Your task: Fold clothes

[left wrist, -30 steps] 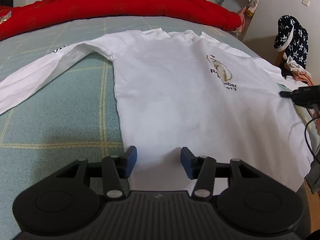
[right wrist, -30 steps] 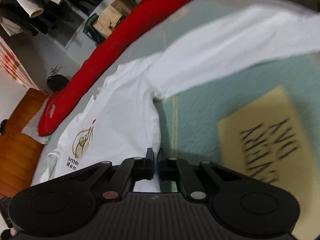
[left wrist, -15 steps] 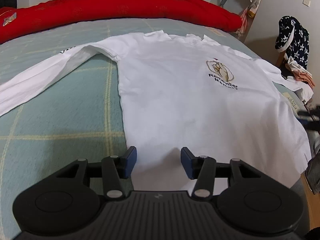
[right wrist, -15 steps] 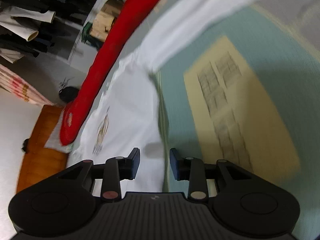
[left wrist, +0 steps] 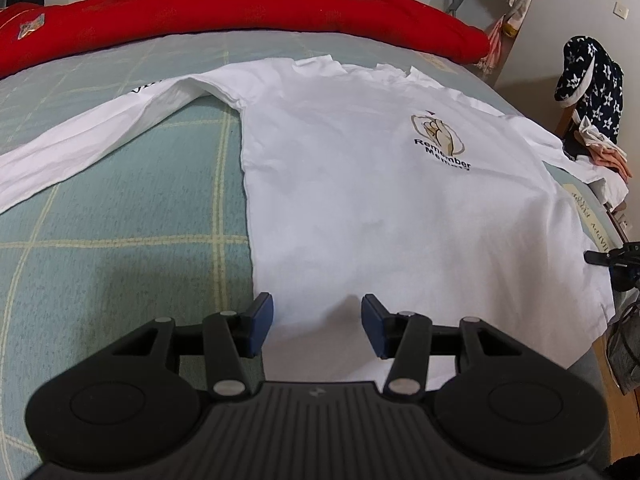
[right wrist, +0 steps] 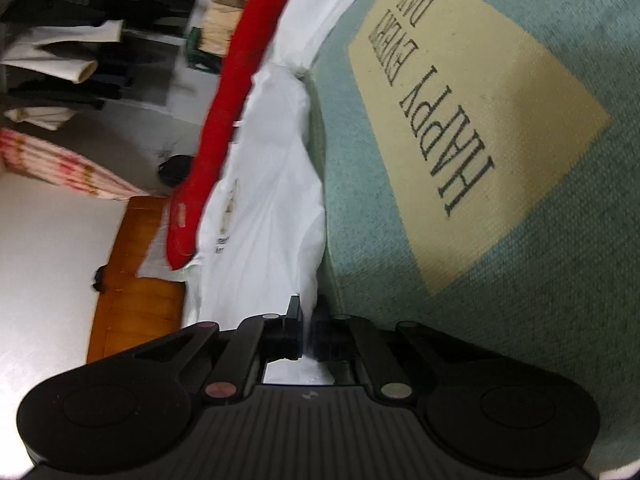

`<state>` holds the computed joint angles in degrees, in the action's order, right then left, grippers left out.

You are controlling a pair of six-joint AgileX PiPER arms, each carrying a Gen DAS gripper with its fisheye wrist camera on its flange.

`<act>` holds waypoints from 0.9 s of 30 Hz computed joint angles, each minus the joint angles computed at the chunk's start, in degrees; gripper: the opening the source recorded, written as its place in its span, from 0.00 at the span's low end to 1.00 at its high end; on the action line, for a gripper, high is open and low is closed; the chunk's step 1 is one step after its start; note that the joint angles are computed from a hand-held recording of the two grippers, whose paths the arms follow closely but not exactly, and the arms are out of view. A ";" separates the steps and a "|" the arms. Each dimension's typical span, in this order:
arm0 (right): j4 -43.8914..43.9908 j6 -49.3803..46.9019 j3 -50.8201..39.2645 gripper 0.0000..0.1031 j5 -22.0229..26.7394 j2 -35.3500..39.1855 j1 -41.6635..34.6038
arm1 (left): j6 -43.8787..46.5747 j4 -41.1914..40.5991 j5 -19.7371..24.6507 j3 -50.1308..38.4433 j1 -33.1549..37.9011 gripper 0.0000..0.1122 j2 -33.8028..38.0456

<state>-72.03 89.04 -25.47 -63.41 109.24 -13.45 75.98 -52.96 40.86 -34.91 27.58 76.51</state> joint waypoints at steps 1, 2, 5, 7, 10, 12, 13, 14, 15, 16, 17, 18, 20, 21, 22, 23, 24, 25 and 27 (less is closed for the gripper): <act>0.15 0.04 0.46 0.03 1.16 -1.12 0.46 | -0.07 0.15 0.06 0.06 0.13 0.44 -0.10; 0.30 0.13 0.90 0.03 2.35 -2.26 0.95 | -0.47 0.42 0.14 -0.01 0.12 0.44 -0.22; -0.06 1.74 2.07 0.04 7.74 -8.17 2.59 | -1.52 1.22 0.05 0.10 -0.04 0.44 -1.02; -1.53 3.61 3.45 0.07 13.14 -14.38 3.84 | -1.62 1.62 0.07 0.44 0.14 0.44 -1.65; -8.34 10.72 4.55 0.07 20.47 -24.45 4.93 | -0.76 1.62 0.41 1.18 1.06 0.44 -2.45; -13.21 14.46 4.91 0.08 19.39 -26.94 1.84 | -0.24 1.48 0.72 1.58 1.62 0.44 -2.87; -15.06 15.79 4.87 0.12 19.01 -27.31 0.58 | 0.02 1.33 0.98 1.69 1.89 0.44 -3.01; -17.02 17.47 5.00 0.17 18.60 -27.56 -0.80 | 0.15 1.25 1.27 1.84 2.10 0.44 -3.27; -17.10 17.31 5.78 0.20 17.77 -27.76 -2.13 | 0.50 1.20 1.80 2.04 2.37 0.44 -3.67; -16.63 15.76 6.98 0.28 16.06 -27.68 -3.72 | 1.17 1.23 2.50 2.19 2.79 0.44 -4.02; -16.26 14.22 8.15 0.42 14.32 -27.51 -5.34 | 1.80 1.16 2.79 2.52 3.11 0.44 -4.28; -15.52 11.83 9.18 0.48 12.14 -26.40 -6.53 | 2.43 1.08 3.03 2.86 3.42 0.44 -4.52; -14.10 7.70 11.03 0.50 9.11 -24.15 -7.73 | 2.89 1.01 3.12 3.40 3.99 0.44 -4.55; -13.64 6.74 11.30 0.50 8.61 -22.98 -7.09 | 3.29 0.78 3.43 3.61 4.52 0.44 -4.53; -12.59 4.83 12.02 0.50 7.88 -22.10 -6.91 | 3.70 0.61 3.94 3.84 5.21 0.44 -4.72; -12.52 4.03 12.64 0.50 6.97 -21.77 -7.63 | 4.09 0.47 4.47 4.08 5.91 0.44 -4.93; -12.52 3.24 13.26 0.50 6.06 -21.44 -8.38 | 4.31 0.49 4.83 4.23 6.41 0.44 -5.03; -12.57 2.45 13.87 0.50 5.16 -21.08 -9.15 | 4.52 0.52 5.16 4.38 6.88 0.44 -5.12; -12.87 1.13 14.69 0.50 3.55 -19.71 -10.43 | 4.74 0.88 5.22 4.79 7.32 0.44 -5.42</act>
<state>-84.90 90.17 -10.78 -59.86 89.53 -23.89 80.72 -52.08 46.08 -30.12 34.90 71.09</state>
